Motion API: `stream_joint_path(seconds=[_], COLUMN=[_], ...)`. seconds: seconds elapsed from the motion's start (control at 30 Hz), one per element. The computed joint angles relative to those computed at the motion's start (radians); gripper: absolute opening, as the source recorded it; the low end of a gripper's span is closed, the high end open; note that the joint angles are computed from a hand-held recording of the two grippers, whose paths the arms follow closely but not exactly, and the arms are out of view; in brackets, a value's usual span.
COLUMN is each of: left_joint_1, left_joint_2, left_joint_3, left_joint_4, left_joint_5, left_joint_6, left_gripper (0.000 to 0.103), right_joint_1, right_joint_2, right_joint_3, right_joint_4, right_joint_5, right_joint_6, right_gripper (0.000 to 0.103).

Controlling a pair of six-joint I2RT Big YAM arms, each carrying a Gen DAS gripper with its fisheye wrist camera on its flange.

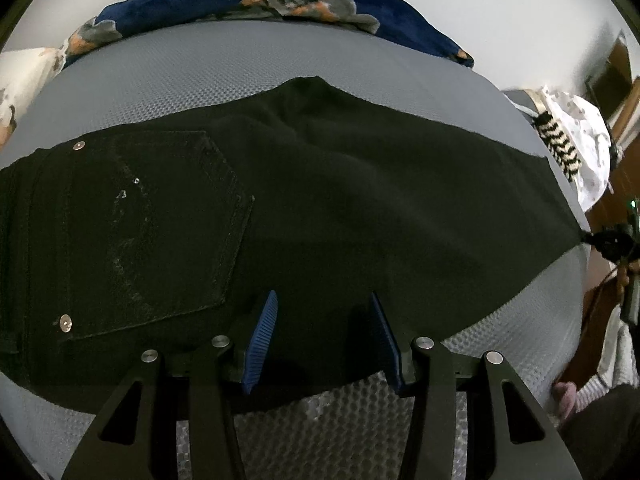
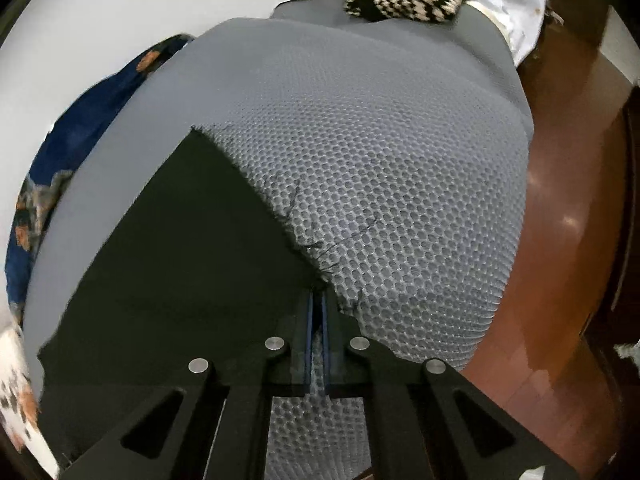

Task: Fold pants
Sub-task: 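Open the right tool while the left tool presses the folded trousers flat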

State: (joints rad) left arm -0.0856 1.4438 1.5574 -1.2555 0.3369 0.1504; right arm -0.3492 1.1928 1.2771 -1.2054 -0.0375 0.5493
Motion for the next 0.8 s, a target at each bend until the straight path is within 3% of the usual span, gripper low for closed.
stream_joint_path(seconds=[0.03, 0.1, 0.27, 0.33, 0.57, 0.7, 0.8], left_joint_1=[0.0, -0.001, 0.04, 0.064, 0.132, 0.156, 0.175], left_joint_2=[0.0, 0.004, -0.009, -0.006, 0.053, 0.074, 0.058], left_joint_3=[0.0, 0.008, 0.036, 0.056, 0.119, 0.1, 0.063], left_joint_4=[0.0, -0.005, 0.04, 0.063, 0.087, 0.079, 0.085], left_joint_5=[-0.001, -0.002, 0.031, 0.024, -0.046, -0.121, -0.109], left_joint_6=[0.005, 0.01, -0.024, -0.036, -0.083, -0.083, -0.052], left_gripper=[0.049, 0.049, 0.049, 0.049, 0.049, 0.049, 0.049], right_joint_1=[-0.002, -0.003, 0.057, 0.106, 0.352, 0.478, 0.554], right_joint_2=[0.004, 0.013, 0.014, 0.045, 0.272, 0.419, 0.54], right_joint_3=[0.004, 0.026, 0.094, 0.149, 0.4, 0.559, 0.701], right_joint_4=[-0.004, -0.036, -0.037, -0.027, -0.008, -0.035, -0.082], right_joint_5=[-0.008, 0.01, 0.1, 0.097, -0.049, -0.104, -0.151], right_joint_6=[-0.002, 0.015, -0.007, -0.033, -0.165, -0.236, -0.315], right_gripper=[0.008, 0.029, 0.029, 0.029, 0.029, 0.029, 0.029])
